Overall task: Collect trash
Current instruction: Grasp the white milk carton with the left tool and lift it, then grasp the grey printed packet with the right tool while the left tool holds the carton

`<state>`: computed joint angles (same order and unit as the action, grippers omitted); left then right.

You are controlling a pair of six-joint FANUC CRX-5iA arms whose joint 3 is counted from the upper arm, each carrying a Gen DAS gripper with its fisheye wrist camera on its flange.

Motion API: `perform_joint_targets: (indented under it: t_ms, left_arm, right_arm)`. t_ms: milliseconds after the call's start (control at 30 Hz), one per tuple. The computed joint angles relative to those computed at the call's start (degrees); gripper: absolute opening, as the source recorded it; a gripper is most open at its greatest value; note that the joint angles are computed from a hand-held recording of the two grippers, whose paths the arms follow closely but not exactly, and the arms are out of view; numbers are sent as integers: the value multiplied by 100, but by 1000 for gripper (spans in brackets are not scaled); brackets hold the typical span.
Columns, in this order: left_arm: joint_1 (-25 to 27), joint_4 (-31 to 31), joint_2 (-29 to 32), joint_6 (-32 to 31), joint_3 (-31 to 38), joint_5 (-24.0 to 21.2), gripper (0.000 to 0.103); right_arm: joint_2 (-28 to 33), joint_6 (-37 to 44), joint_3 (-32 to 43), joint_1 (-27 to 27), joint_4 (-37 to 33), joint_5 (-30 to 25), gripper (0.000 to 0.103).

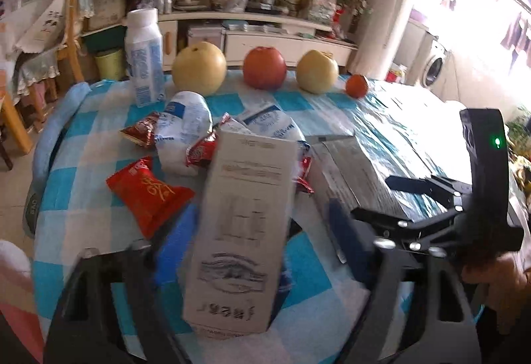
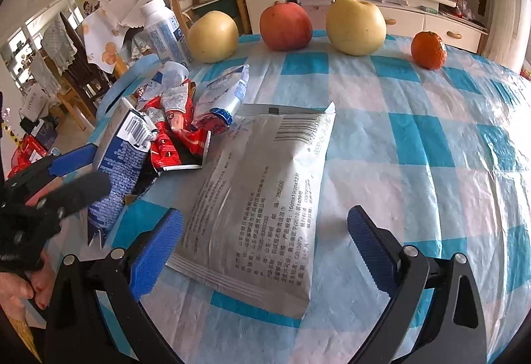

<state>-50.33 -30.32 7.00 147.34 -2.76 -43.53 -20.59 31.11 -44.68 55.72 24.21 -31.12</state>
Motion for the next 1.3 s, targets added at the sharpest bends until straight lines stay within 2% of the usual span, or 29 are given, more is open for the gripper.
perform_joint_targets:
  t_ms: [33,67,300,567,800,833,900,1000,1033,1100,1167,1300]
  left_arm:
    - [-7,-3,28,67,33,-51,62]
    - [0,-4,35,135,39,-74,59]
    - [-110,-256,52,701,117,-340,57]
    - [-348,-747,-40,1533,167,-666,57]
    - [-603,-1216,-220,2330,90,-864,56]
    - [-640,-1261,-247,2425,74,-877,56]
    - [-727,-1373,-275,2615,71,-947,56]
    - [-799,-1457,-336,2846,12,-957,56]
    - [-794,-1469,-423,3042,-103,-803,56]
    - [-811,-1526,-549,3430,-277,-625,56]
    - [-932,-1637,-599,3782,-349,-725,56]
    - [-1138,-1779,-664,4247,-430,-920,56]
  right_arm:
    - [16,-16,1,-2,33,0,98]
    - [31,-63,-10,0,101,8,98]
    - [114,-45,24,-19,138,24,98]
    - [396,-218,54,147,737,-218,98]
    - [444,-73,71,115,716,-191,97]
    - [426,-121,45,144,765,-190,95]
    - [382,-193,-23,196,904,-155,81]
    - [340,-332,-96,235,1095,-132,75]
    - [328,-354,-106,232,1123,-126,73]
    - [256,-509,-194,215,1293,-82,61]
    - [189,-594,-251,176,1387,-60,53]
    - [128,-546,-293,133,1350,18,51]
